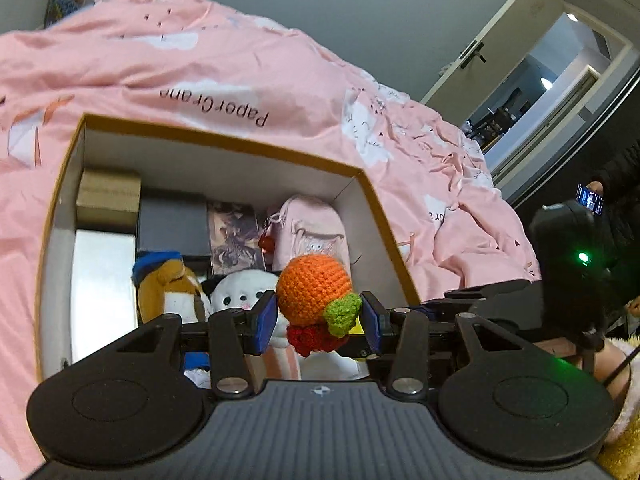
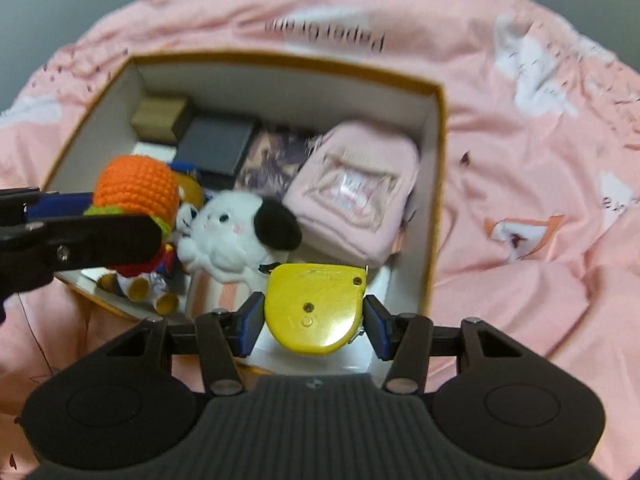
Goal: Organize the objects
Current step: 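Carry the orange fruit and yellow tape measure over the orange box, then open the right gripper to drop the tape measure while the left lowers and releases the fruit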
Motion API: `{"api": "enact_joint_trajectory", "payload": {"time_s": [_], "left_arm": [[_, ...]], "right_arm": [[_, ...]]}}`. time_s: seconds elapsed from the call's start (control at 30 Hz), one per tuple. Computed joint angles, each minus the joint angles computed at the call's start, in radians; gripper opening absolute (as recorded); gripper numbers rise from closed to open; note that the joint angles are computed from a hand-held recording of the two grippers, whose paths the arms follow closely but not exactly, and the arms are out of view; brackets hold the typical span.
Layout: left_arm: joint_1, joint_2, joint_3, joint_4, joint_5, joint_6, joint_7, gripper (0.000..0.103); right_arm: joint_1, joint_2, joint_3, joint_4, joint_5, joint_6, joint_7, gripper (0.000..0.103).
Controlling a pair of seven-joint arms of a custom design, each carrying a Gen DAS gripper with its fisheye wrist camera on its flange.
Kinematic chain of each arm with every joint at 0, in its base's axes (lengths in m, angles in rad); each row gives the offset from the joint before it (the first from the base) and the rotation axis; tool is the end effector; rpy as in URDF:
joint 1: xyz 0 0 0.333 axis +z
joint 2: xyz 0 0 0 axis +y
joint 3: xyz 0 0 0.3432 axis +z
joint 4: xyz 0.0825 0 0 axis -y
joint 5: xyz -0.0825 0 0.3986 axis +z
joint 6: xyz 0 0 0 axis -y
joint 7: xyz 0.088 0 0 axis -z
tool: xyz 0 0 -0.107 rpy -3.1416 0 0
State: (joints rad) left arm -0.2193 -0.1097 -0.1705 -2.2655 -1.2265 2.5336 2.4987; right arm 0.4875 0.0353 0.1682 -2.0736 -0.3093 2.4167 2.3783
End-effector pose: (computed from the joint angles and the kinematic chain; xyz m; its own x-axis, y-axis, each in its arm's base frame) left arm 0.5025 -0.1971 0.4580 -0.4917 -0.6962 0.5230 -0.8040 0.1323 -0.5797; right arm 0.4734 0.3612 0.4648 0.0518 -0.9984 -0.0213 -0.9264 -0.0401 -0.3744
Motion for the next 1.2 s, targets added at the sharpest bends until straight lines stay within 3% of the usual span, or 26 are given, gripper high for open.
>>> {"api": "enact_joint_trajectory", "payload": {"time_s": [0.13, 0.5, 0.73, 0.83, 0.93, 1.03, 1.2], "left_arm": [[0.006, 0.021, 0.003, 0.009, -0.005, -0.013, -0.001, 0.05], [0.029, 0.046, 0.002, 0.018, -0.018, -0.055, -0.003, 0.051], [0.033, 0.043, -0.003, 0.014, -0.012, -0.053, -0.009, 0.051], [0.031, 0.035, -0.003, 0.012, -0.016, -0.056, 0.001, 0.051], [0.025, 0.026, -0.005, 0.013, -0.013, -0.06, 0.009, 0.051], [0.015, 0.029, -0.01, 0.029, 0.006, -0.074, 0.017, 0.051], [-0.017, 0.063, -0.042, 0.067, 0.095, -0.057, -0.018, 0.051]], "right_arm": [[0.003, 0.068, -0.001, 0.086, 0.003, -0.106, -0.057, 0.055], [0.032, 0.174, -0.005, 0.235, -0.012, -0.284, -0.171, 0.055], [0.039, 0.164, -0.012, 0.232, -0.023, -0.282, -0.172, 0.058], [0.04, 0.105, -0.014, 0.17, -0.06, -0.214, -0.138, 0.058], [0.043, 0.003, -0.01, 0.068, -0.156, -0.118, -0.027, 0.058], [0.033, -0.111, 0.012, -0.047, -0.333, -0.05, 0.195, 0.059], [-0.02, -0.233, 0.077, -0.187, -0.544, -0.078, 0.601, 0.066]]}}
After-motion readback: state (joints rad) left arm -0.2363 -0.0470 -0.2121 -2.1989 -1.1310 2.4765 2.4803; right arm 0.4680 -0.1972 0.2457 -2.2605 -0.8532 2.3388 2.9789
